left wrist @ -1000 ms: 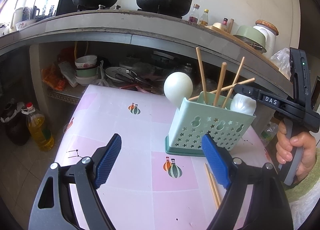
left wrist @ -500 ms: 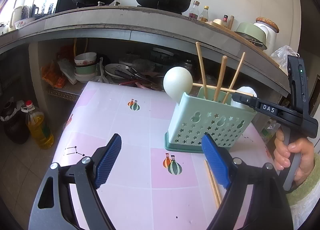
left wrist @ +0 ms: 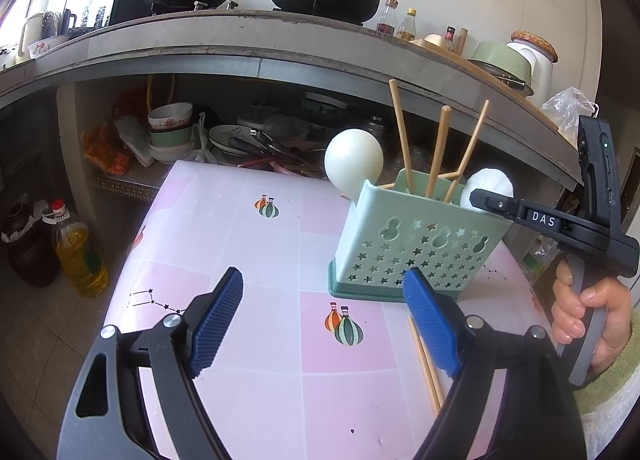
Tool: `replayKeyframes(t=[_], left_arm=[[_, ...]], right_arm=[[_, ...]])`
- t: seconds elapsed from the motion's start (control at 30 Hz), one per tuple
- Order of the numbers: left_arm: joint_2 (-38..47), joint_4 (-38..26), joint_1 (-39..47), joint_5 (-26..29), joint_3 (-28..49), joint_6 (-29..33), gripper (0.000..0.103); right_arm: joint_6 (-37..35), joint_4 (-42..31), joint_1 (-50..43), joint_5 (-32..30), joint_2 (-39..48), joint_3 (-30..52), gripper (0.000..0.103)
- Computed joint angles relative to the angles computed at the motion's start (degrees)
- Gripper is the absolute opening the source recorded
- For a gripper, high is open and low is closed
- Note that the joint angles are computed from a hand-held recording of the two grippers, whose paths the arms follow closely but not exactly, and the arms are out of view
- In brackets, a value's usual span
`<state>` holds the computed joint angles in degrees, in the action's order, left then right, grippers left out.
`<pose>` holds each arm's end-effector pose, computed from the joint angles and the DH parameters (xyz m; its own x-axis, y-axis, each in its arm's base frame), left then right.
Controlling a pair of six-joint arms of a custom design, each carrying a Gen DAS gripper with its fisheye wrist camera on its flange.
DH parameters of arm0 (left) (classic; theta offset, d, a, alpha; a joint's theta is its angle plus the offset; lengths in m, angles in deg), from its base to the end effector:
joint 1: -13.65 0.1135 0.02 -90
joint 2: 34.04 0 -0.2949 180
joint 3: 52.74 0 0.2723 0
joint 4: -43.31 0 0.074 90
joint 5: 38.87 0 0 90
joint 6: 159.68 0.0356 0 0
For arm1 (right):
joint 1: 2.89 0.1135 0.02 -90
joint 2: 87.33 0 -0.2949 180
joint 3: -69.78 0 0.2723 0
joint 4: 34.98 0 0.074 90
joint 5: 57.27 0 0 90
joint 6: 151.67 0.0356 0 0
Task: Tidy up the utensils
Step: 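Lower the chopstick into the caddy and open the right tool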
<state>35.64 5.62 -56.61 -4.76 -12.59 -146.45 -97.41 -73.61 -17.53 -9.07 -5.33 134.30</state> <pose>0.0922 -0.1697 0.1692 -0.4797 -0.2795 -0.8317 -0.2071 0.9572 -0.2022 0.2912 -0.0515 0.2403 -0.5519 -0.3059 -0.7758 -0.6081 0.7842 0.1234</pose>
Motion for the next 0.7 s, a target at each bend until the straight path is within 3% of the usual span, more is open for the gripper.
replayKeyframes(t=[0.53,0.63,0.7], left_arm=[[1.42,3.78,0.95,2.19,-1.17,0.98,0.080],[1.04,3.64,1.09,2.21,-1.68,0.59,0.080],[0.72,3.01,1.12,2.22,-2.11,-0.04,0.080]], right_arm=[[-5.41,-8.87,-7.20,-6.68,-2.41,2.55,0.005],[-7.26,-15.39,-9.17,-10.74,-1.12,8.15,0.007],[-7.14,-19.54,-10.70,-13.28,1.59,14.07,0.015]])
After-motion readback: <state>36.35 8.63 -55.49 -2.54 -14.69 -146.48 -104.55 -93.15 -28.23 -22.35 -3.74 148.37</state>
